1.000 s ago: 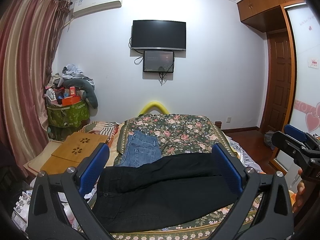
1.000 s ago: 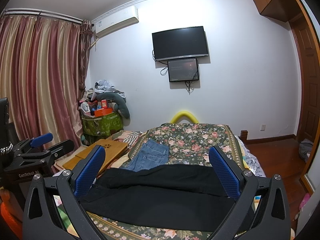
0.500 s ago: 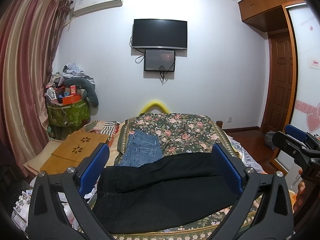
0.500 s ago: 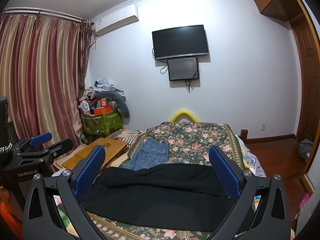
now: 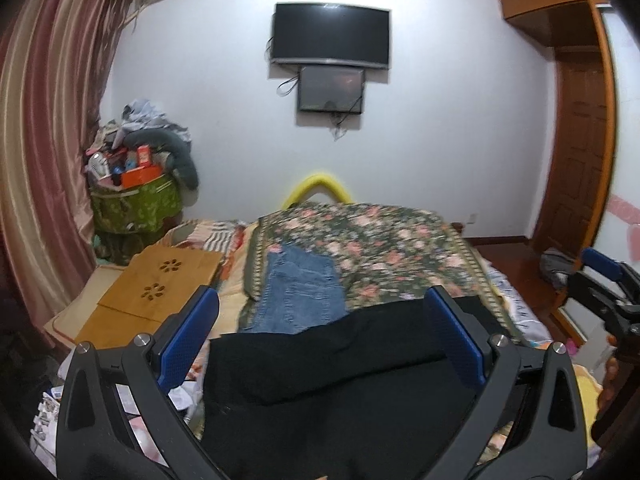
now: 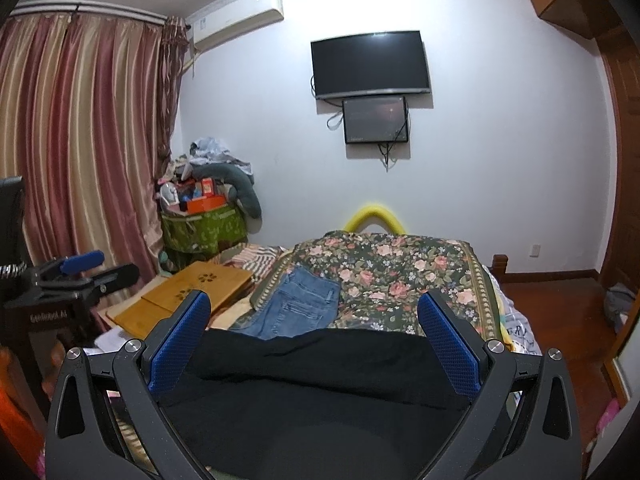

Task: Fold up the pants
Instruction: 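Grasp the black trousers waistband with the left gripper while the right gripper grasps it too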

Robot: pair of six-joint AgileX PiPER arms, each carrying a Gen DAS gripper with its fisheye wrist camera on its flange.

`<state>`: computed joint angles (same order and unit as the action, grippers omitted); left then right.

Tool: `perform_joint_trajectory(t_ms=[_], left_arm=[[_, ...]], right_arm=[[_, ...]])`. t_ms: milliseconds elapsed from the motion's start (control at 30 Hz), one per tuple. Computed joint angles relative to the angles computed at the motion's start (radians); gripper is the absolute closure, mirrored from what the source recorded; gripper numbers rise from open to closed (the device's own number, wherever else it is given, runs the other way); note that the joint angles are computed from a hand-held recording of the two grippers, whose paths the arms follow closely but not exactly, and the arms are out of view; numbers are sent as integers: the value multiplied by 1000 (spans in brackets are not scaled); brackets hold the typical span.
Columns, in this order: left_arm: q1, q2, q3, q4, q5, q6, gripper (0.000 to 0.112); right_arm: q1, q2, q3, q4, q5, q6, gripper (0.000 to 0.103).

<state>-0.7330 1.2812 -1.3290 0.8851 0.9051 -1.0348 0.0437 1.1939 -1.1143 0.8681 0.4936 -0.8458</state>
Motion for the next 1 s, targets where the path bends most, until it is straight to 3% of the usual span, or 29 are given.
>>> perform_joint_trajectory(t_ms=[167,267,333,500,633,800,1000], left_arm=[[290,142,-71,-230,-152,217,9],[425,256,-141,-376,-197,382,9],[481,324,-179,-399,-199,430,9],[625,550,-335,-539,-158,599,9],[713,729,-474,-664,-72,708,24],[768,896,-588,-734,-5,775,30],[802,1089,-781,-856,137,857,51]], right_arm=[[18,148,-77,-8,-30,-25,0],[18,256,-145,-8,-34,-57,0],[19,342,-206,-51,-17,-49,0],[13,556,-410,-216,90,111,0],[-5,755,-620,-289,222,195,0],[-21,954,-849,-321,350,262,4],[12,1293,-1402,-469,640,353,13]])
